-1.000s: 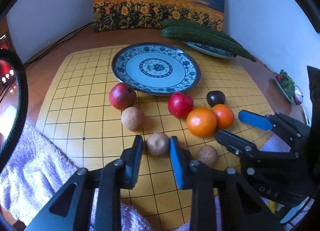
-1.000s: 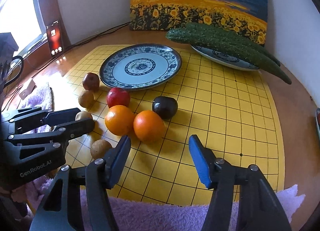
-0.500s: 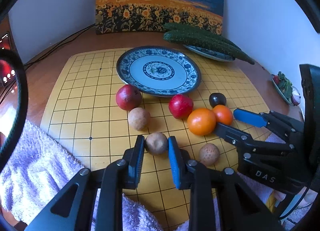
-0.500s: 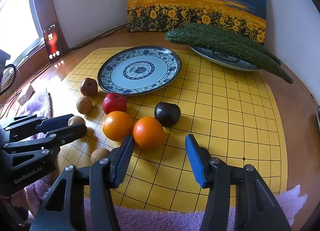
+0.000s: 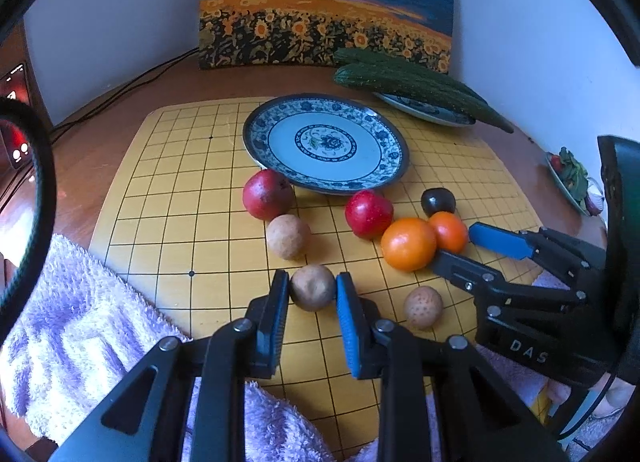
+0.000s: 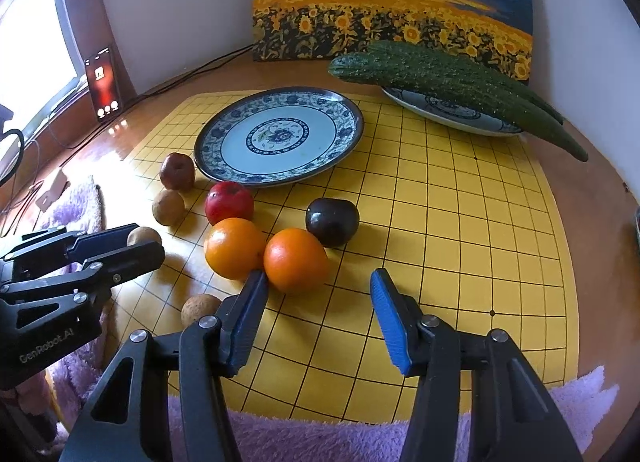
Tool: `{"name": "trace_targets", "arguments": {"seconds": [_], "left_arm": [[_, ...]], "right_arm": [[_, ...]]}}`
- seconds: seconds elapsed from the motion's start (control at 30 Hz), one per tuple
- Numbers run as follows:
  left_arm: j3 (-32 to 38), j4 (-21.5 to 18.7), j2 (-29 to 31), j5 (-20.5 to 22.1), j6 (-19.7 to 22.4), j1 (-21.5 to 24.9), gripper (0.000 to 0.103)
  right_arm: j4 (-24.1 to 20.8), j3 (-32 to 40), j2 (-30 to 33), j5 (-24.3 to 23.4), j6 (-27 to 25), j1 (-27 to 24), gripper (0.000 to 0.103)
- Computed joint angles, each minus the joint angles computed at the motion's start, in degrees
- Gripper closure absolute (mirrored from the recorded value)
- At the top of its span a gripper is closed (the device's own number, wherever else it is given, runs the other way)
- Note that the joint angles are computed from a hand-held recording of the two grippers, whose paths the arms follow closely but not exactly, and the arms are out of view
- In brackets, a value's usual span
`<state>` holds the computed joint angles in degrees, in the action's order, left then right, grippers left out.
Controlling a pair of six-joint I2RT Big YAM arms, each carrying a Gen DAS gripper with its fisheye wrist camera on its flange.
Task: Organize fruits
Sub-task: 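Grasp a small tan round fruit with the left tool while the right tool grasps an orange, then carry the tan fruit and orange over the blue-and-white plate and lower them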
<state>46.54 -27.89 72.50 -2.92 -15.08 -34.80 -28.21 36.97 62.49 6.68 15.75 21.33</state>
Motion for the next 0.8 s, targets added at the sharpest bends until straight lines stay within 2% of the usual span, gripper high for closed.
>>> {"name": "trace_targets", "arguments": {"seconds": [0.13,0.3,0.4,0.8], "left_arm": [[0.12,-0.09,0.09,-0.09,0.23,-0.06,0.078],[0.1,0.01,-0.25,-0.41,0.47,-0.16,0.078],[0.01,-0.23,-0.5,-0.01,0.45,0.02,0.078],[1.28,-0.92,-1.11,1.24,1.94,0.69,0.078]], "right_arm": [[0.3,0.07,0.22,-0.05,-0.15,0.13,0.05],[1.36,-0.2,0.12,-1.64,-0.23,0.59,0.071],[1.52,-0.37,0.07,-0.37,-0.16,1.34,0.071],[0.54,-0.97,-3.44,-1.3,0.26,1.11,0.071]]}}
